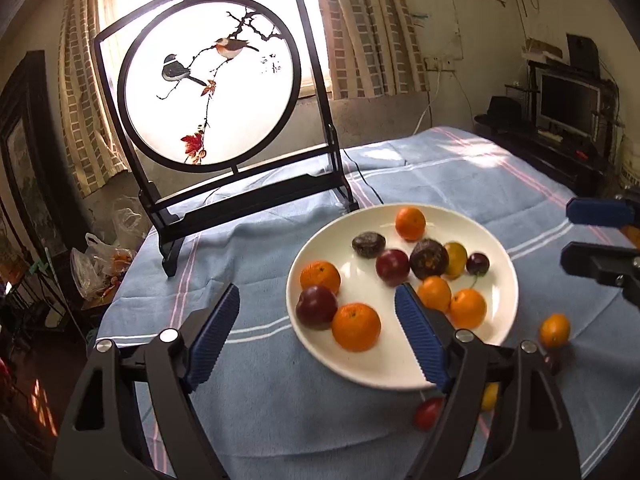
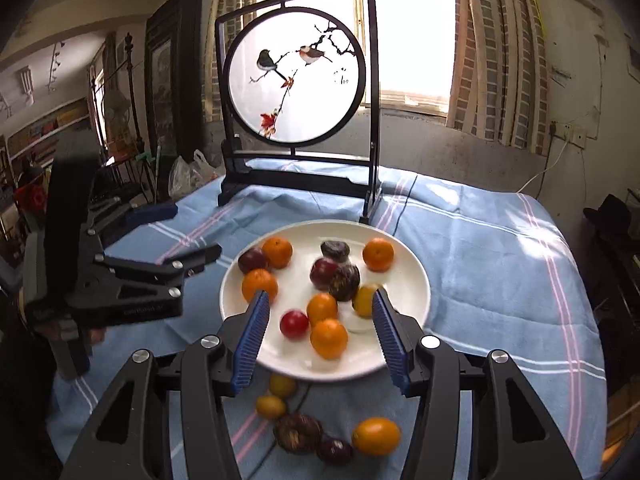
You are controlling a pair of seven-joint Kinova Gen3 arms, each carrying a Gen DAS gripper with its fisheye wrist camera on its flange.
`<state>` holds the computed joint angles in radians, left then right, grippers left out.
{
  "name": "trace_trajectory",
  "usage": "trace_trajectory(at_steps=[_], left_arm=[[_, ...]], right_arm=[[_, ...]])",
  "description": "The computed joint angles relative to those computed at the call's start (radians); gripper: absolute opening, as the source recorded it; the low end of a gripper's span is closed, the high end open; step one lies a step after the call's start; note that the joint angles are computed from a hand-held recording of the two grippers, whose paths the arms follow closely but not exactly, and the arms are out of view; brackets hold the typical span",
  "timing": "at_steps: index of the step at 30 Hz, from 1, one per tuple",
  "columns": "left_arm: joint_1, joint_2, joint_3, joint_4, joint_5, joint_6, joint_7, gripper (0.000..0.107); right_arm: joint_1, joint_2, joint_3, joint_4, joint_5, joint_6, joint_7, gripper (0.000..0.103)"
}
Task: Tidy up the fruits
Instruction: 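Grasp a red tomato with the left tool while the right tool grasps a dark red plum, then lower the tomato and plum onto the white plate and open both tools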
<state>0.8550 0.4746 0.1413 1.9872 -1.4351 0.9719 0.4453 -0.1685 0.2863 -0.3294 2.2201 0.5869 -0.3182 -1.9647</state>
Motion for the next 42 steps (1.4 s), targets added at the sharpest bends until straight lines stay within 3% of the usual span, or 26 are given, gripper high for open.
trace_trajectory(at_steps=[5, 9, 12, 15, 20, 23, 26, 33, 39, 42], left_arm=[[0.031, 0.011, 0.039, 0.058, 0.05, -0.053, -0.053, 0.078], [0.065, 0.064, 0.04, 0.069, 0.059, -0.088, -0.087, 0.079], [0.065, 0.079, 0.028, 0.064, 0.071, -0.152, -0.102, 0.079], [0.06, 0.087, 0.005, 0.054, 0.072, -0.206, -0.107, 0.079], [0.043, 0.105, -0.035, 0.019, 0.089, -0.268, -0.142, 0.079], [0.038, 0.114, -0.057, -0.003, 0.11, -0.292, -0.171, 0.079], [0.027, 0.118, -0.076, -0.019, 0.129, -0.332, -0.199, 0.069], [0.034, 0.113, -0.139, -0.026, 0.144, -0.459, -0.214, 0.028], [0.084, 0.072, -0.182, 0.022, 0.124, -0.49, -0.163, 0.028], [0.111, 0.033, -0.177, 0.054, 0.074, -0.441, -0.093, 0.027]], right_arm=[[-0.055, -0.002, 0.08, 0.092, -0.087, 0.074, 0.133, 0.054], [-0.048, 0.06, 0.061, 0.105, -0.142, 0.114, 0.197, 0.052], [-0.103, 0.091, 0.097, 0.11, -0.214, 0.098, 0.276, 0.047], [-0.082, 0.121, 0.057, 0.068, -0.233, 0.133, 0.297, 0.042], [-0.109, 0.159, 0.061, 0.019, -0.302, 0.159, 0.374, 0.029], [-0.089, 0.159, 0.039, 0.024, -0.318, 0.152, 0.405, 0.028], [-0.039, 0.148, -0.006, 0.043, -0.311, 0.138, 0.413, 0.028], [0.006, 0.126, -0.045, 0.07, -0.292, 0.125, 0.397, 0.028], [-0.004, 0.1, -0.038, 0.1, -0.286, 0.104, 0.389, 0.028], [-0.03, 0.068, -0.021, 0.117, -0.288, 0.087, 0.388, 0.028]])
